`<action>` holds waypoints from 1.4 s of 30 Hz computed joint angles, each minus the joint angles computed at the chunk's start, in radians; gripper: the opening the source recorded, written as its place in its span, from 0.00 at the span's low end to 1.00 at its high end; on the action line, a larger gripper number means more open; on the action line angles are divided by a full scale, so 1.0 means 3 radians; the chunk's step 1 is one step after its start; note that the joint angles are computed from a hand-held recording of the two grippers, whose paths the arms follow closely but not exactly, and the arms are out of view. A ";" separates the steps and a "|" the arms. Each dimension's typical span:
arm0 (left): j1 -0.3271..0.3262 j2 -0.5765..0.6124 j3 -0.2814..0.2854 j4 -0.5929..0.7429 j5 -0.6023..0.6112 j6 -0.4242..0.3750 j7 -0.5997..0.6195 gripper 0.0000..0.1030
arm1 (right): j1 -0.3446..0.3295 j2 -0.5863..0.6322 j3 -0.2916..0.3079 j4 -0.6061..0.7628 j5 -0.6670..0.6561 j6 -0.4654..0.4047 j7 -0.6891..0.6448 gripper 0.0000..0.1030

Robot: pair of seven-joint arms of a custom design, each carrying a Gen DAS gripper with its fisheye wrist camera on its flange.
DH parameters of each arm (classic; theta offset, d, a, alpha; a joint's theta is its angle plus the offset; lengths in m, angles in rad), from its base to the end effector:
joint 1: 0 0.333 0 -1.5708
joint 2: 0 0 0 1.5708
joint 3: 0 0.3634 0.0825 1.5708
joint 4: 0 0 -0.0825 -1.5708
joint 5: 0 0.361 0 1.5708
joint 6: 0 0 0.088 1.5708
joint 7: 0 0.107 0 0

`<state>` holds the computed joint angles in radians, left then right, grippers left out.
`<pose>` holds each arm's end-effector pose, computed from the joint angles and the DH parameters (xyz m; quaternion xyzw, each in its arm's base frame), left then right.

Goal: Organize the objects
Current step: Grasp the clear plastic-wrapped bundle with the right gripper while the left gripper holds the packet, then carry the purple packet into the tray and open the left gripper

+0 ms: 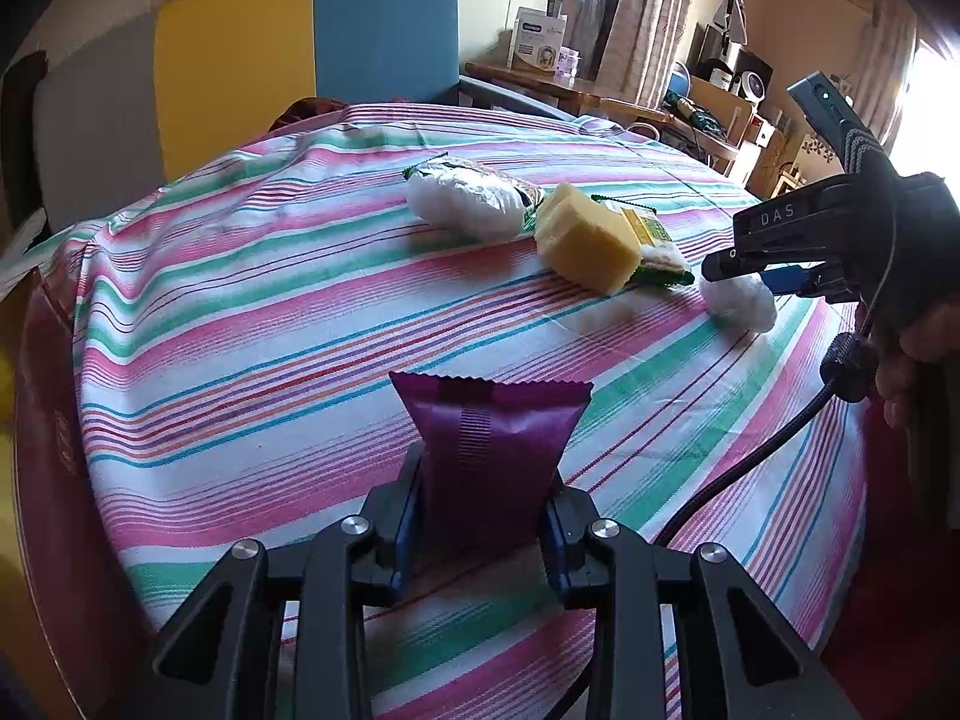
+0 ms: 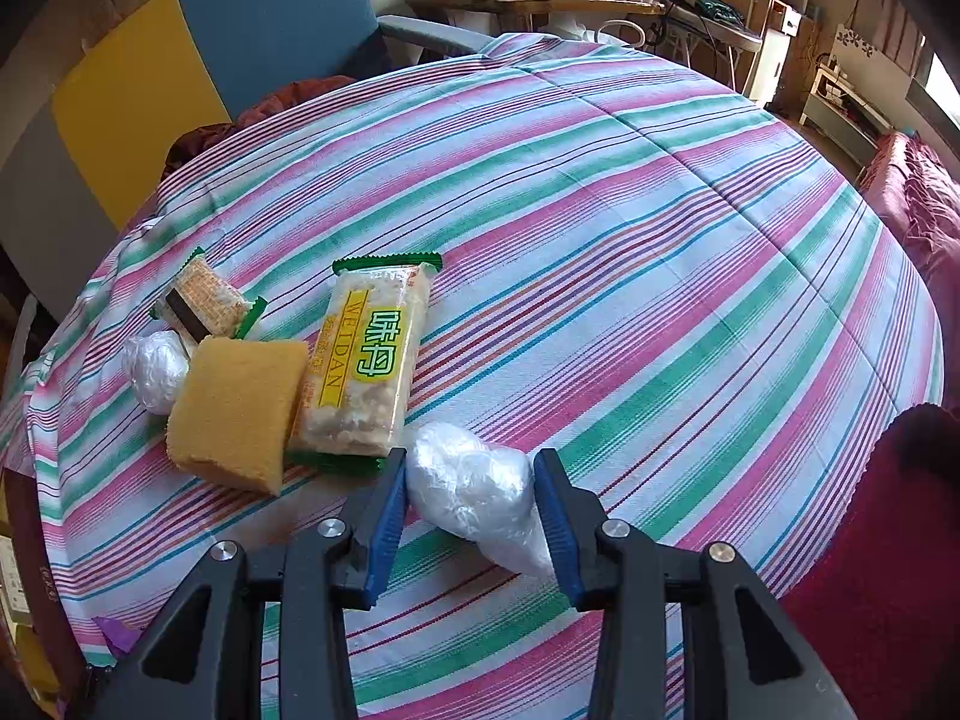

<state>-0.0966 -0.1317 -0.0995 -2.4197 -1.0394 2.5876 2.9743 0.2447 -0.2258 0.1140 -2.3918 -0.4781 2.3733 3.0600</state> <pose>0.4640 -0.0770 0.4457 -0.3658 0.8656 -0.3342 0.0727 0.4253 0.1568 0.4854 -0.3592 0.9077 -0.1783 0.1234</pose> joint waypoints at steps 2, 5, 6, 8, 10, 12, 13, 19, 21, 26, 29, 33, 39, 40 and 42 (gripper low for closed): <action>-0.0005 -0.0029 -0.0005 -0.0029 0.0008 0.0044 0.0034 0.32 | -0.0004 0.0004 -0.0002 0.0003 -0.0007 0.0010 0.0000 0.40; 0.0015 -0.0062 0.0022 -0.0031 0.0068 -0.0023 -0.0052 0.32 | -0.0010 -0.0005 0.0003 -0.0002 -0.0035 0.0020 0.0006 0.39; 0.0022 -0.0086 0.0031 -0.0037 0.0086 -0.0039 -0.0069 0.32 | -0.0012 -0.0006 0.0004 -0.0001 -0.0045 0.0024 0.0004 0.39; 0.0036 -0.0139 0.0061 -0.0050 0.0101 -0.0110 -0.0080 0.32 | -0.0012 0.0004 0.0006 0.0008 -0.0061 0.0026 -0.0004 0.39; 0.0057 -0.0205 0.0102 -0.0058 0.0103 -0.0196 -0.0091 0.32 | -0.0012 0.0007 0.0009 0.0015 -0.0069 0.0014 -0.0002 0.39; 0.0079 -0.0272 0.0142 -0.0061 0.0103 -0.0292 -0.0104 0.32 | -0.0012 0.0004 0.0010 0.0016 -0.0076 0.0003 0.0008 0.39; 0.0088 -0.0317 0.0167 -0.0065 0.0087 -0.0346 -0.0092 0.32 | -0.0012 0.0000 0.0013 0.0015 -0.0081 -0.0002 0.0017 0.39; 0.0192 -0.0582 0.0344 -0.0014 0.0023 -0.0651 -0.0083 0.32 | -0.0020 -0.0026 0.0039 0.0017 -0.0179 -0.0013 0.0122 0.39; 0.0245 -0.0626 0.0394 0.0033 -0.0005 -0.0670 -0.0088 0.32 | -0.0022 -0.0035 0.0048 0.0015 -0.0228 0.0005 0.0159 0.39; 0.0400 -0.0612 0.0458 0.0126 -0.0001 -0.0474 -0.0197 0.32 | -0.0004 -0.0037 0.0046 0.0019 -0.0234 0.0013 0.0144 0.39; 0.0485 -0.0574 0.0516 0.0151 0.0004 -0.0394 -0.0248 0.32 | -0.0002 -0.0017 0.0040 0.0029 -0.0229 0.0030 0.0135 0.39; 0.0580 -0.0577 0.0594 0.0157 -0.0017 -0.0349 -0.0245 0.32 | 0.0003 -0.0029 0.0055 0.0037 -0.0264 0.0003 0.0144 0.39; 0.0654 -0.0555 0.0615 0.0151 -0.0010 -0.0217 -0.0249 0.32 | 0.0020 -0.0021 0.0065 0.0054 -0.0284 -0.0014 0.0152 0.39; 0.0662 -0.0541 0.0615 0.0156 -0.0010 -0.0203 -0.0262 0.32 | 0.0023 -0.0021 0.0068 0.0056 -0.0290 -0.0019 0.0155 0.39; 0.0682 -0.0527 0.0620 0.0159 0.0013 -0.0200 -0.0284 0.32 | 0.0029 -0.0027 0.0071 0.0056 -0.0296 -0.0023 0.0160 0.39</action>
<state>0.1082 -0.2898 0.0866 -2.3719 -1.0355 2.5275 2.8890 0.2534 -0.2339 0.1353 -2.3752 -0.5669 2.3663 3.1080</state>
